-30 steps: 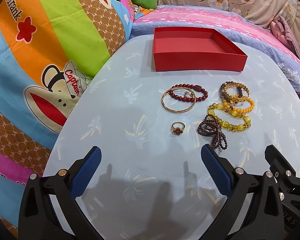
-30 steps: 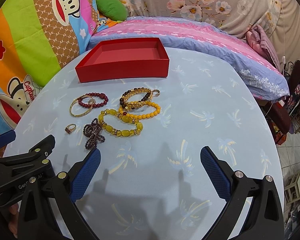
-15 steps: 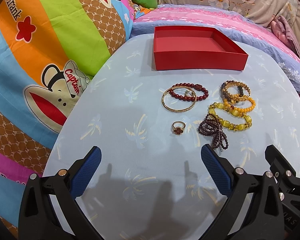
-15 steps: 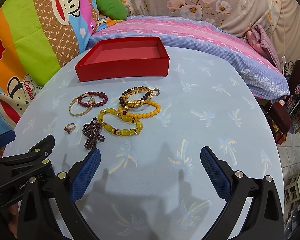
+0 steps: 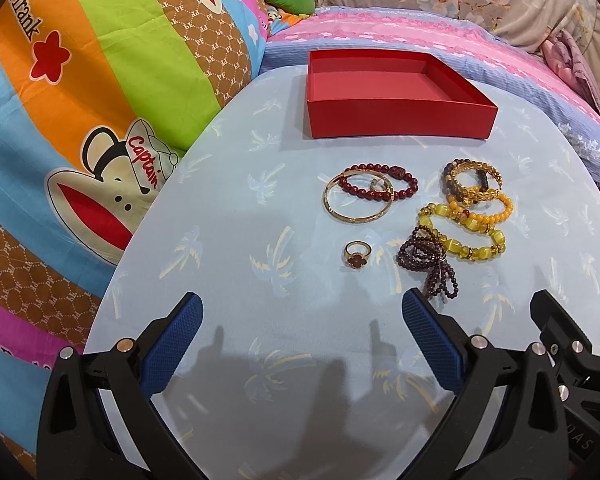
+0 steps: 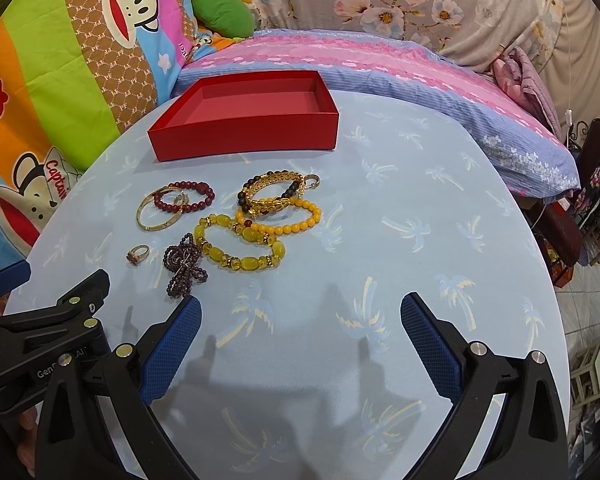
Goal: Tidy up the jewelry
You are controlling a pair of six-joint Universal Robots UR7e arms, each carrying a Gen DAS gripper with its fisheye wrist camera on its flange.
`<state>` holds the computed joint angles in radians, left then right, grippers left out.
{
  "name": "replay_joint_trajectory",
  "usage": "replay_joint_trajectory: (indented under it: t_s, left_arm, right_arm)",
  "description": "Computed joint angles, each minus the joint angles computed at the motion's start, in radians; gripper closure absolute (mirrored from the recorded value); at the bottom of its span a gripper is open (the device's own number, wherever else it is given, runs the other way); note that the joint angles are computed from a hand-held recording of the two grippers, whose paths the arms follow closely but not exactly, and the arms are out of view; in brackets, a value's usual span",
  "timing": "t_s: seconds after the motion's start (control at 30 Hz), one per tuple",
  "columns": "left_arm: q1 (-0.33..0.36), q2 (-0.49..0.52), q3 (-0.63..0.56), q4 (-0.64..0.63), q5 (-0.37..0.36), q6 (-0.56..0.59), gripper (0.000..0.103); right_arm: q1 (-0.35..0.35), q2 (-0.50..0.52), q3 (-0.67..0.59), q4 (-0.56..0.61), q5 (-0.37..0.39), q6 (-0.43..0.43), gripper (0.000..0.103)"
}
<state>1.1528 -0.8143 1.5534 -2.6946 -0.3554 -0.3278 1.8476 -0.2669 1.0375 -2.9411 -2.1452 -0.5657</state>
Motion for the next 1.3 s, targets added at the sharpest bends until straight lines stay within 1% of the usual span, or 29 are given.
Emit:
replay_joint_trajectory:
  t_s: [0.13, 0.33, 0.6, 0.73, 0.9, 1.03, 1.1, 1.17, 1.23, 1.27, 1.3]
  left_arm:
    - [0.004, 0.002, -0.005, 0.003, -0.011, -0.003, 0.008]
    - [0.019, -0.009, -0.004, -0.005, -0.066, -0.011, 0.007]
    - [0.042, -0.015, -0.019, 0.033, -0.08, -0.061, 0.007]
    - [0.059, -0.019, -0.027, 0.049, -0.113, -0.072, 0.008]
    - [0.057, -0.008, -0.036, -0.007, -0.154, 0.0, 0.008]
    - [0.054, 0.012, -0.058, -0.006, -0.206, 0.046, 0.008]
    - [0.052, 0.028, -0.074, 0.003, -0.217, 0.074, 0.012]
    - [0.054, 0.038, -0.089, 0.013, -0.241, 0.087, 0.02]
    - [0.056, 0.046, -0.101, 0.014, -0.274, 0.106, 0.024]
    - [0.055, 0.051, -0.107, 0.011, -0.277, 0.113, 0.027]
    - [0.055, 0.056, -0.113, 0.01, -0.28, 0.118, 0.028]
  right_arm:
    - [0.0, -0.001, 0.002, -0.001, 0.002, 0.0, 0.007]
    - [-0.013, 0.007, 0.0, -0.006, 0.006, -0.008, 0.007]
    - [-0.023, 0.03, -0.068, 0.06, -0.015, 0.042, 0.007]
    - [-0.023, 0.037, -0.086, 0.08, -0.018, 0.045, 0.007]
    - [-0.025, 0.051, -0.115, 0.106, -0.022, 0.045, 0.007]
    - [-0.028, 0.063, -0.148, 0.112, -0.034, 0.053, 0.007]
    - [-0.032, 0.063, -0.159, 0.117, -0.036, 0.068, 0.007]
    - [-0.033, 0.064, -0.169, 0.125, -0.037, 0.078, 0.007]
    - [-0.034, 0.065, -0.175, 0.128, -0.037, 0.079, 0.007]
    - [-0.034, 0.068, -0.178, 0.127, -0.04, 0.079, 0.007]
    - [-0.034, 0.069, -0.182, 0.126, -0.043, 0.078, 0.007]
